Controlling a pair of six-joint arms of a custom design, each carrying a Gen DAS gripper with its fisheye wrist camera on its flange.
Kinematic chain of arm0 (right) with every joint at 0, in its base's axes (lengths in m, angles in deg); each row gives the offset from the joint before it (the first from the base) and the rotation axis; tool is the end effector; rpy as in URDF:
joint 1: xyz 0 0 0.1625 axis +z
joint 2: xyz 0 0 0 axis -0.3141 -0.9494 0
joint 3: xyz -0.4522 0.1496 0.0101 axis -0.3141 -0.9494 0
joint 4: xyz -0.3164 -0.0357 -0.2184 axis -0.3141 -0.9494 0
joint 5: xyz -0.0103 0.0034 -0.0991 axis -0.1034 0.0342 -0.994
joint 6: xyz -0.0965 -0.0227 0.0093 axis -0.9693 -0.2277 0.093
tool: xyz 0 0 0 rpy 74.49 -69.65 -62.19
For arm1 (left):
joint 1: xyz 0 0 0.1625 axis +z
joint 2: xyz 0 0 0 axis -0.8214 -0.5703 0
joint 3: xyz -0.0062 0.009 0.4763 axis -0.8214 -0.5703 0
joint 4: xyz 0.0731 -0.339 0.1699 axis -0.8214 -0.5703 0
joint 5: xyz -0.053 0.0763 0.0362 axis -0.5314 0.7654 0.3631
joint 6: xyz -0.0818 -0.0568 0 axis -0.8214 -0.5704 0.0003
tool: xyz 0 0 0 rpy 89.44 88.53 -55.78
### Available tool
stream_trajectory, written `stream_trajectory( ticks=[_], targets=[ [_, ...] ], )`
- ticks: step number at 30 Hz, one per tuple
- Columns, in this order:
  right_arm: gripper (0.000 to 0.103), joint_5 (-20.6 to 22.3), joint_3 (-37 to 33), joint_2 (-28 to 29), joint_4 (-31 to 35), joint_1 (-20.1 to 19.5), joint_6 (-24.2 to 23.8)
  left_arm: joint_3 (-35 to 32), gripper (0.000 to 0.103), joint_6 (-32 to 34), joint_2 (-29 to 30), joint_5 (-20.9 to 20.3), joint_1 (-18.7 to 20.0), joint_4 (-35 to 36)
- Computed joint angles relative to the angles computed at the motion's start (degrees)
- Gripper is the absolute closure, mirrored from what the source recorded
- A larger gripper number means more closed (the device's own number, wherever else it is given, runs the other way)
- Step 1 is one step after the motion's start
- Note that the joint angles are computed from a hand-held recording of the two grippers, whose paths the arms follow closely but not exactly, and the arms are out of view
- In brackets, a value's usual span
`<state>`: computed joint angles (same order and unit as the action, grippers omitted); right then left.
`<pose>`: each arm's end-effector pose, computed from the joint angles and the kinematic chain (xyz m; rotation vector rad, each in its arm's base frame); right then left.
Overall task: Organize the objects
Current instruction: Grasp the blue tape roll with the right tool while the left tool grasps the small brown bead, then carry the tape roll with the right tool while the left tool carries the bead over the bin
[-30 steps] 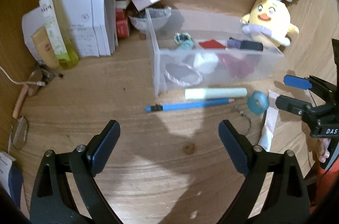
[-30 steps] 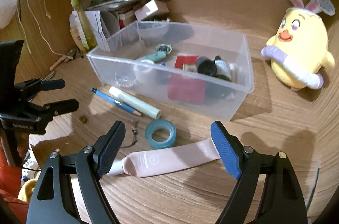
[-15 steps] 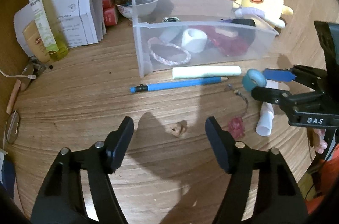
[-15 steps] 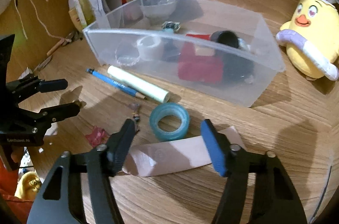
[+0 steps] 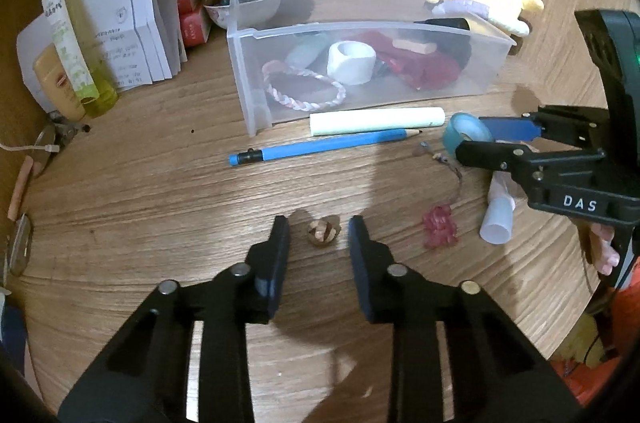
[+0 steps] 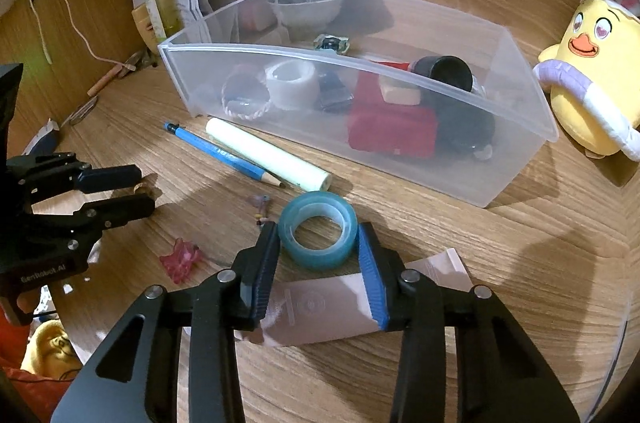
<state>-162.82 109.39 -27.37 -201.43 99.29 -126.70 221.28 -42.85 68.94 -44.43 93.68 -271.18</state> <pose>0.0480 -0.3918 0.0534 0.8665 -2.4133 0.5415 -0.0927 -0.3346 0.0160 0.6427 2.3565 -0.6395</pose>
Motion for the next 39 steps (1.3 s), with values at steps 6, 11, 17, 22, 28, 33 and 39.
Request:
stream_trajectory(
  ticks=[6,11,17,22,28,33,39],
  targets=[
    [0.067,0.86,0.17,-0.31,-0.22,-0.24,0.02,-0.16,0.089,0.12,-0.33,-0.48,0.47,-0.21],
    [0.067,1.56,0.66,-0.82,-0.74,-0.33,0.48,-0.54,0.089,0.32,-0.32,-0.37,0.79,-0.71],
    [0.067,3.56,1.91,-2.00,-1.48,-0.79,1.30,-0.67,0.089,0.52,-1.05,0.21,0.06,-1.04],
    [0.067,5.16,3.10,-2.99,-2.96,-0.60,1.58,-0.91,0.089,1.52,-2.52,0.46,-0.49,-1.68],
    [0.067,7.52,3.91,-4.31,-3.58,-0.85,2.49,-1.44,0.089,2.54,-2.88,0.61,-1.88,-3.67],
    [0.067,8.91,4.03,-5.35,-3.71,-0.25,3.56,-2.38,0.089,3.62,-3.79,0.14,-2.31,-4.63],
    [0.067,10.02,3.54,-6.74,-3.21,1.03,4.43,-3.67,0.089,5.98,-5.51,0.37,-2.93,-5.51]
  ],
)
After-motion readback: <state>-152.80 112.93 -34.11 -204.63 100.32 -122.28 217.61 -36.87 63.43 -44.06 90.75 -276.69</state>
